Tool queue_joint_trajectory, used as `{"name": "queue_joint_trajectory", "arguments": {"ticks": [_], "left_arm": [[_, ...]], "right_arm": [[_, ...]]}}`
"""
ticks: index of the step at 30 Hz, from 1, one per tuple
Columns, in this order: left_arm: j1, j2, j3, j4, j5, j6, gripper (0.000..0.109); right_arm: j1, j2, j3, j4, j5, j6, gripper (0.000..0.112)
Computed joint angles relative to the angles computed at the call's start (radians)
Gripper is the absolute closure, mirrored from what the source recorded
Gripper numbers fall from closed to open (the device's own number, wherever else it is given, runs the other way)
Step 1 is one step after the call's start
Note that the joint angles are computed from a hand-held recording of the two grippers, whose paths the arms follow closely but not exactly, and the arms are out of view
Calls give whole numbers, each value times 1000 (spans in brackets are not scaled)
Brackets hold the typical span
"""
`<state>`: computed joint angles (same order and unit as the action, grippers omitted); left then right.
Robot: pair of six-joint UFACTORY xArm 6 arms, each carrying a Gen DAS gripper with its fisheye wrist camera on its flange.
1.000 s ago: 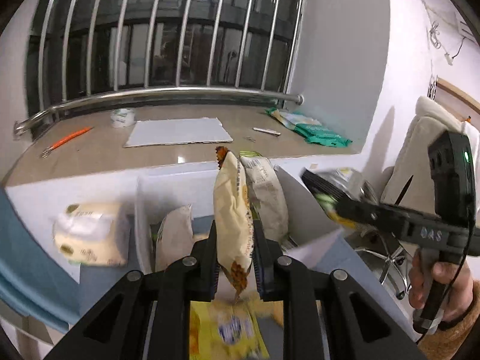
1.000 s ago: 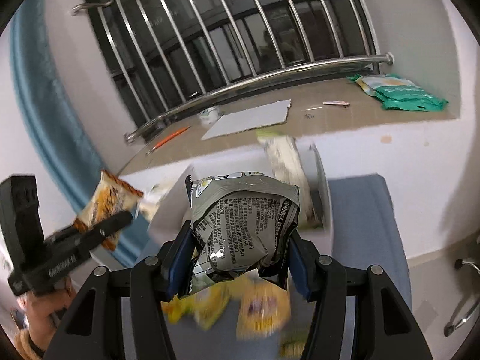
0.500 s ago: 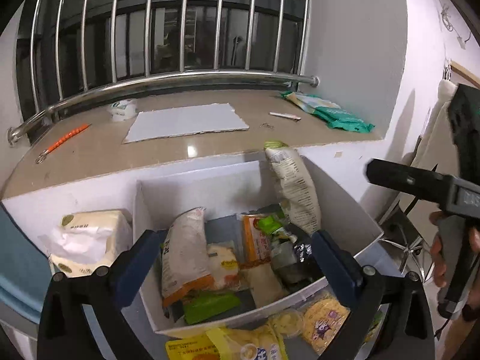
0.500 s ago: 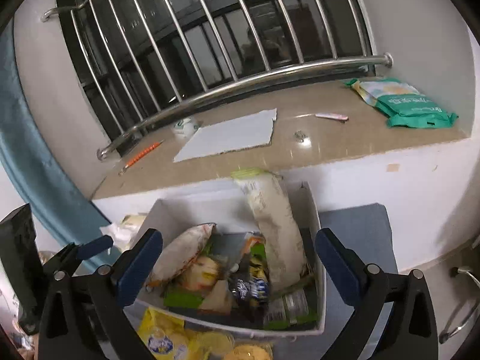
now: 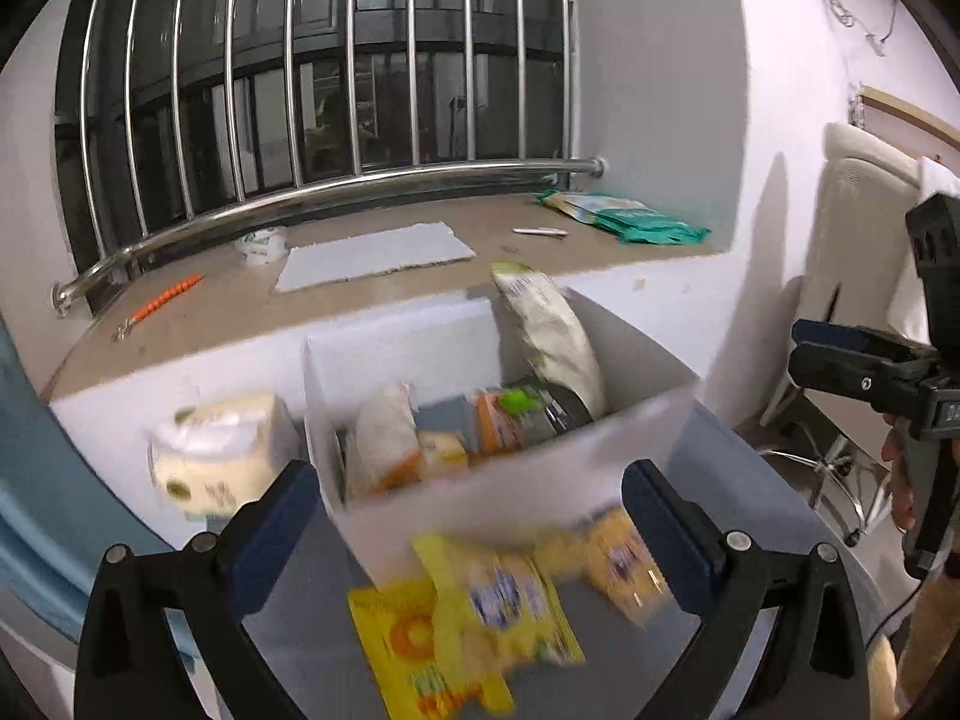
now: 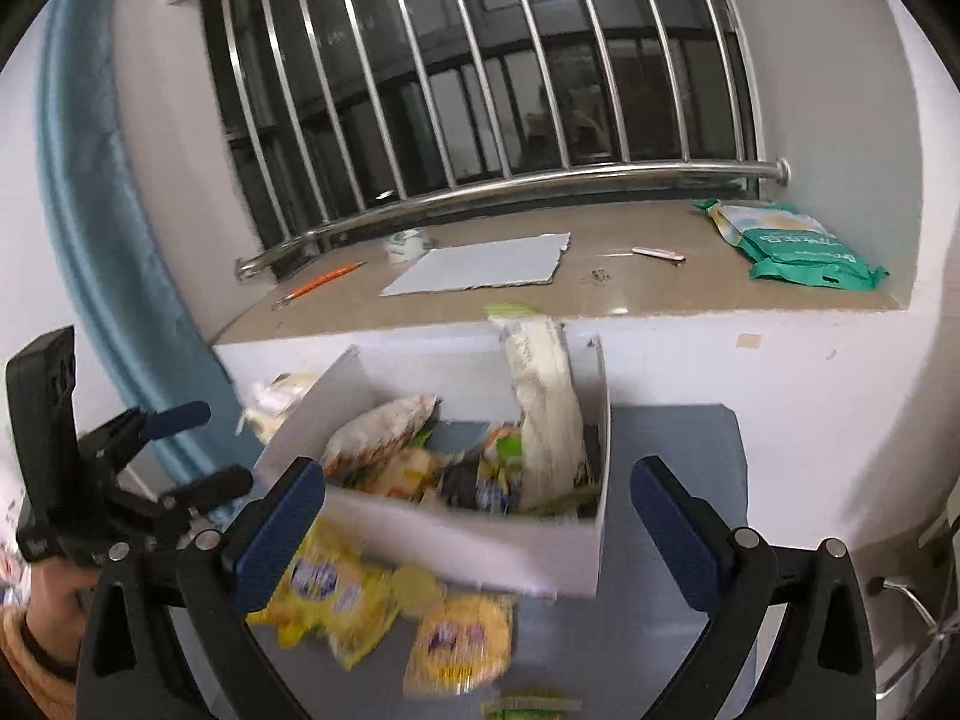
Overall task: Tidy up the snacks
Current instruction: 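Move the right tool to the green garlic pea pack and grasp it, then grasp the yellow-green snack bag with the left tool while the right tool holds the green pack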
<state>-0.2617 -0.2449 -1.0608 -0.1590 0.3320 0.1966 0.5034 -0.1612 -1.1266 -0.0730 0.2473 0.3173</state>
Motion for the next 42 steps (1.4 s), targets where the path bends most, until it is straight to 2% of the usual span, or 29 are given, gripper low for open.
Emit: {"name": "queue_joint_trajectory", "arguments": {"ticks": [2,5,7,12,14,16,17,20,24,31,34,36,37,39,42], "left_arm": [[-13,-98,122,-34,-29,12,6],[-28,-205,253,-58,-49,-6,6],[-40,-285,344,-135,-43,29,6],[-54,-445,527,-76,-45,-89,6],[-56,-496,577,-80,-27,-116,6],[-53,-517,599,-90,-14,-119,6],[-51,-533,613,-63,-7,-148,6],[-54,-562,637,-83,-2,-133,6],[-51,-569,642,-58,10,-152,6],[-33,-591,662,-85,31,-135,6],[-20,-592,668,-101,41,-130,6],[-12,-593,670,-108,46,-129,6],[-7,-594,673,-104,46,-131,6],[1,-589,671,-104,49,-130,6],[6,-569,662,-118,47,-124,6]], "right_arm": [[7,-74,108,5,-44,11,9],[14,-189,278,-21,-101,97,9],[16,-264,389,-66,-135,194,9],[7,-394,568,-324,-133,539,9],[19,-409,603,-286,-127,533,9],[43,-385,593,-178,-93,432,9],[45,-374,580,-187,-68,429,9],[44,-320,532,-301,-35,500,9],[54,-224,461,-246,5,405,9],[41,-26,287,-334,113,401,9],[33,34,236,-332,122,368,17],[24,58,211,-393,134,399,57],[23,63,202,-378,156,392,58],[14,44,228,-268,105,324,61],[9,-6,267,-290,96,344,61]]}}
